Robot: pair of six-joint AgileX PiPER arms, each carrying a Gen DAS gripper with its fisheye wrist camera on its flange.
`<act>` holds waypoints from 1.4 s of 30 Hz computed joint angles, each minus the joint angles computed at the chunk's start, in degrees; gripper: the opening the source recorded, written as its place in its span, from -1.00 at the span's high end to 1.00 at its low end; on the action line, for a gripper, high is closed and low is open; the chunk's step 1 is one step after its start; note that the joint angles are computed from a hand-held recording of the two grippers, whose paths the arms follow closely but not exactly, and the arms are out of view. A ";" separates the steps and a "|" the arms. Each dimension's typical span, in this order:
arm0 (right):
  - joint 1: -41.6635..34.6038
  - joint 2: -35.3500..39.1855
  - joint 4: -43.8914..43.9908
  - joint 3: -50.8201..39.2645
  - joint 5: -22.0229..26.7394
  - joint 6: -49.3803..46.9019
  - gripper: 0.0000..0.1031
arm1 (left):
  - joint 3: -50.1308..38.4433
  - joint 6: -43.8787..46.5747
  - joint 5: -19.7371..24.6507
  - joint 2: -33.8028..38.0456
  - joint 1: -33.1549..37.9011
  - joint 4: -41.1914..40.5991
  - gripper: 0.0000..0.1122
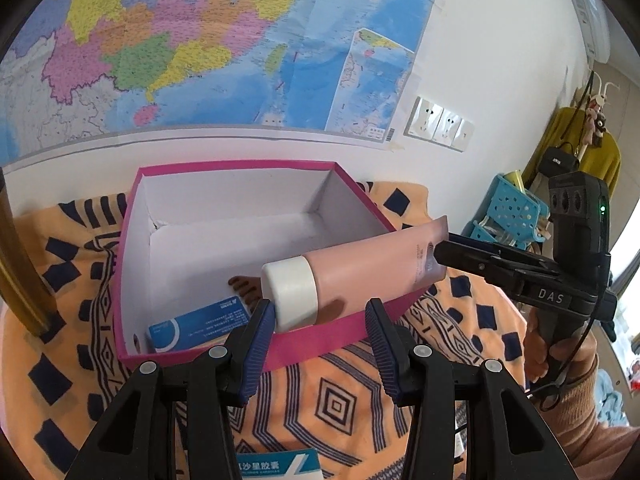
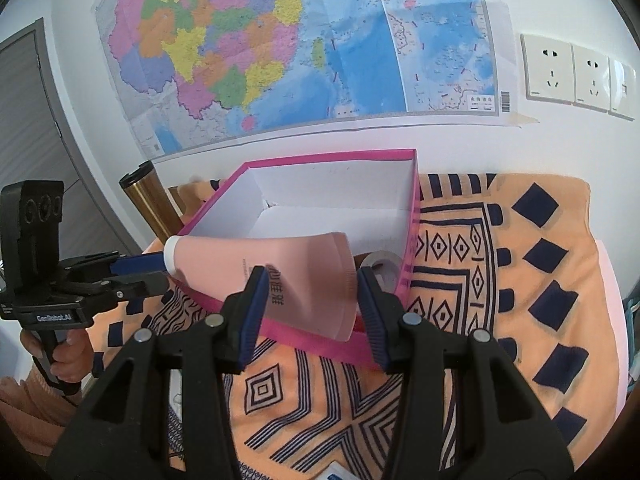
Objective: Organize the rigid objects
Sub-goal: 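Lower the pink tube into the magenta box and open the left tool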
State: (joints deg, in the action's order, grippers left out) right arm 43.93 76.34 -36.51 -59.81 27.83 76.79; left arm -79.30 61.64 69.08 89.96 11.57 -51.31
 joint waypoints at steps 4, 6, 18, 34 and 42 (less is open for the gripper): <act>-1.71 0.94 2.71 -0.60 -0.71 -3.10 0.06 | -1.09 -1.10 0.19 0.93 -0.40 0.10 0.16; -2.46 1.47 4.15 -0.92 -1.04 -4.69 0.06 | -1.31 -1.43 -0.17 1.06 -0.73 0.23 0.17; -5.96 5.19 11.42 -3.32 -0.95 -13.52 0.06 | -3.65 -4.71 -2.70 3.59 -3.75 2.97 0.16; -8.75 10.80 18.67 -6.95 0.30 -21.75 0.06 | -7.46 -9.64 -5.98 8.97 -7.42 7.97 0.17; -8.25 13.29 17.37 -9.92 3.44 -21.39 0.04 | -9.53 -12.39 -6.37 11.41 -8.74 10.44 0.17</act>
State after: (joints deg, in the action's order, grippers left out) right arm 35.68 89.63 -19.14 -69.73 31.27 55.40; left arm -88.83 49.25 62.71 101.37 2.83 -40.88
